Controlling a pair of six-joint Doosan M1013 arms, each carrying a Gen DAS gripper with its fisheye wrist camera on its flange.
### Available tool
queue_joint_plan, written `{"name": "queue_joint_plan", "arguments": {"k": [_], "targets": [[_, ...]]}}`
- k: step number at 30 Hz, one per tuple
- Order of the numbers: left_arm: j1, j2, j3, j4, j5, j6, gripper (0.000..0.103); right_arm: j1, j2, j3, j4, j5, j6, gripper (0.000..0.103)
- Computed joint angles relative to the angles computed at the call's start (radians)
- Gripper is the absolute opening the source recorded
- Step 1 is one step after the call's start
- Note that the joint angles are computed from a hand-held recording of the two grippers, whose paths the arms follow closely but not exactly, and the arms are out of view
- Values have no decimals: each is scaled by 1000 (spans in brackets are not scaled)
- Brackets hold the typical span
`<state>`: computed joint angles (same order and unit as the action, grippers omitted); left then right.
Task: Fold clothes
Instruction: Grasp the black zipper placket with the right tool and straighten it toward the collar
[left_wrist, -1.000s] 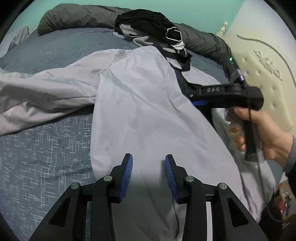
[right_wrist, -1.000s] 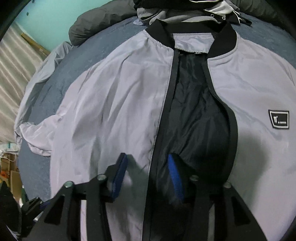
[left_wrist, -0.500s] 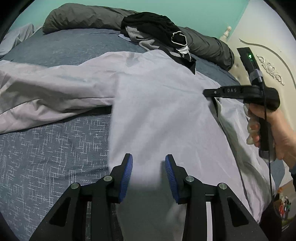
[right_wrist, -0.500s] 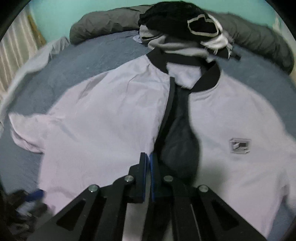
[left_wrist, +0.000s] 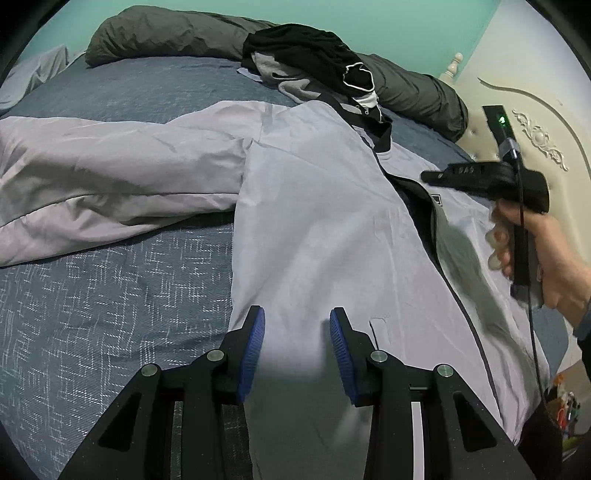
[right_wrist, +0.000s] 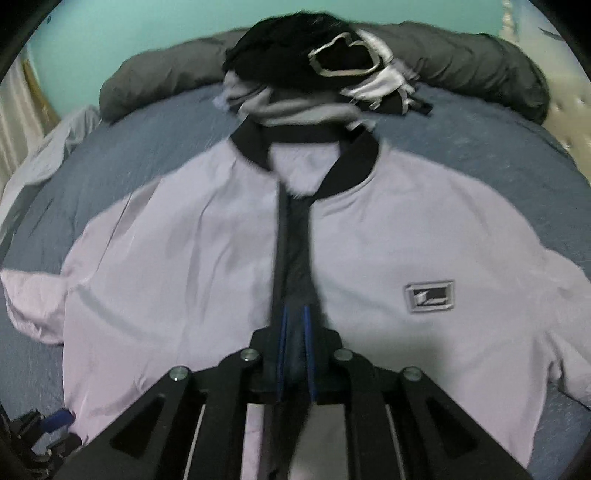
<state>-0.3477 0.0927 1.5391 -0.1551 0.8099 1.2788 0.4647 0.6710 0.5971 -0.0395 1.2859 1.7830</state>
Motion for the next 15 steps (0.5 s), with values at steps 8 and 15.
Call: {"name": "queue_joint_plan", "arguments": {"k": [8,15], "targets": [[4,4,1,-5,-2,-1,40,-6,84,-135,19,195,-97,10],[8,6,1,-20,-2,13,40,-6,96,-124,39,221,-77,10]]}}
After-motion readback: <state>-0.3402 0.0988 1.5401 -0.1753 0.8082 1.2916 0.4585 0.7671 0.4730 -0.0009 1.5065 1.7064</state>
